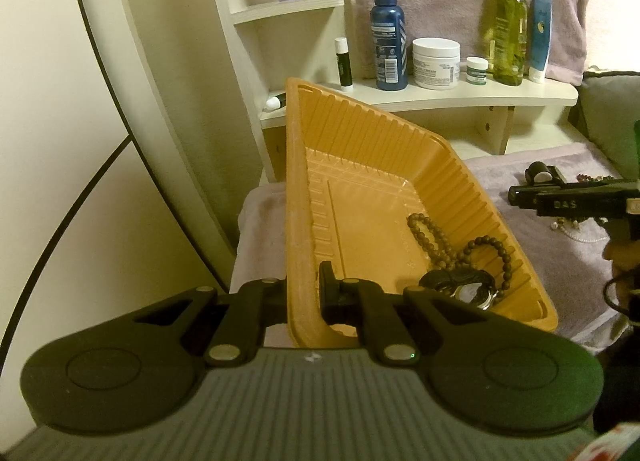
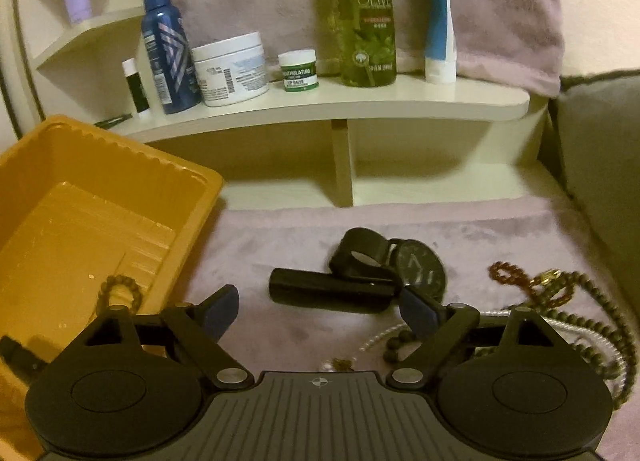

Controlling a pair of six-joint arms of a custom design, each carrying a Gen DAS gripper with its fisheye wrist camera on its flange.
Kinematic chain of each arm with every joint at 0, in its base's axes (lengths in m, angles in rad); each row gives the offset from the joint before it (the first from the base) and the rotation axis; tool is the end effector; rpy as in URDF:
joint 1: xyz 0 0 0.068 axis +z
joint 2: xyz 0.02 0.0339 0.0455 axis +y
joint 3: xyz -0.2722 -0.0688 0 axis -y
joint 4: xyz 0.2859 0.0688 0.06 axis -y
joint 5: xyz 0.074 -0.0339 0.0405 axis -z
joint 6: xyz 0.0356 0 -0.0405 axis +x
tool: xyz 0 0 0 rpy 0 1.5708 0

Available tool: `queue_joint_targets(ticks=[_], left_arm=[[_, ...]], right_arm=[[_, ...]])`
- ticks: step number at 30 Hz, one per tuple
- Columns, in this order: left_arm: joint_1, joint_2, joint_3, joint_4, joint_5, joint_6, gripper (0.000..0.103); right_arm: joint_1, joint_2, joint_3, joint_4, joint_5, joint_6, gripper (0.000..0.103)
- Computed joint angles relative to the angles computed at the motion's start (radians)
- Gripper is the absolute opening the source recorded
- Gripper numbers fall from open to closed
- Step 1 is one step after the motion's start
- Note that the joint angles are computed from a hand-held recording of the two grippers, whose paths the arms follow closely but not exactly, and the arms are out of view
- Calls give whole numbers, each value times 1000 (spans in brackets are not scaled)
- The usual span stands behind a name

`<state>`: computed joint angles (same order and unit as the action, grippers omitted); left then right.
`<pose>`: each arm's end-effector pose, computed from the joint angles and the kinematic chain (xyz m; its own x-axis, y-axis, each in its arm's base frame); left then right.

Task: Organize jewelry
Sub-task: 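Grasp the black watch by its strap with the right tool, then carry the black watch into the tray and release it with the right tool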

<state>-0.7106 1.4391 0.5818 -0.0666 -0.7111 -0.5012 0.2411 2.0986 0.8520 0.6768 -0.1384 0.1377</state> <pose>0.2256 -0.1635 0.1259 -0.6246 0.0573 -0.7788 -0.1187 0.9788 0.1672 0.3844 0.0996 0.0378 -0.5668 0.0006 -0.8238 -0.2741 0.9429 0.1893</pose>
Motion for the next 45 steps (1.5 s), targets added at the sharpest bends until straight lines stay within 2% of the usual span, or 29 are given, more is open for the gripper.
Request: queue_joint_targets(ticks=[14, 15, 16, 20, 29, 32, 35, 40, 45], left_arm=[[3, 0, 2, 4, 4, 12, 7], [4, 0, 1, 4, 5, 14, 7], [6, 0, 1, 6, 6, 15, 7], [10, 4, 4, 0, 9, 12, 7], [7, 14, 14, -4, 3, 6, 7], [4, 12, 12, -3, -1, 7, 7], [3, 13, 13, -4, -3, 6, 7], [-1, 3, 10, -8, -4, 6, 7], [-6, 3, 10, -9, -8, 2, 7]], right_arm=[[55, 64, 115, -65, 135, 45, 87], [60, 68, 119, -64, 150, 48, 85], [65, 70, 125, -68, 167, 42, 78], [63, 67, 116, -60, 166, 32, 76], [36, -51, -40, 37, 87, 39, 76], [38, -118, -109, 96, 30, 41, 76], [51, -172, -155, 146, -93, 26, 76], [104, -200, -155, 127, -255, -29, 76], [157, -197, -143, 73, -331, -104, 76]])
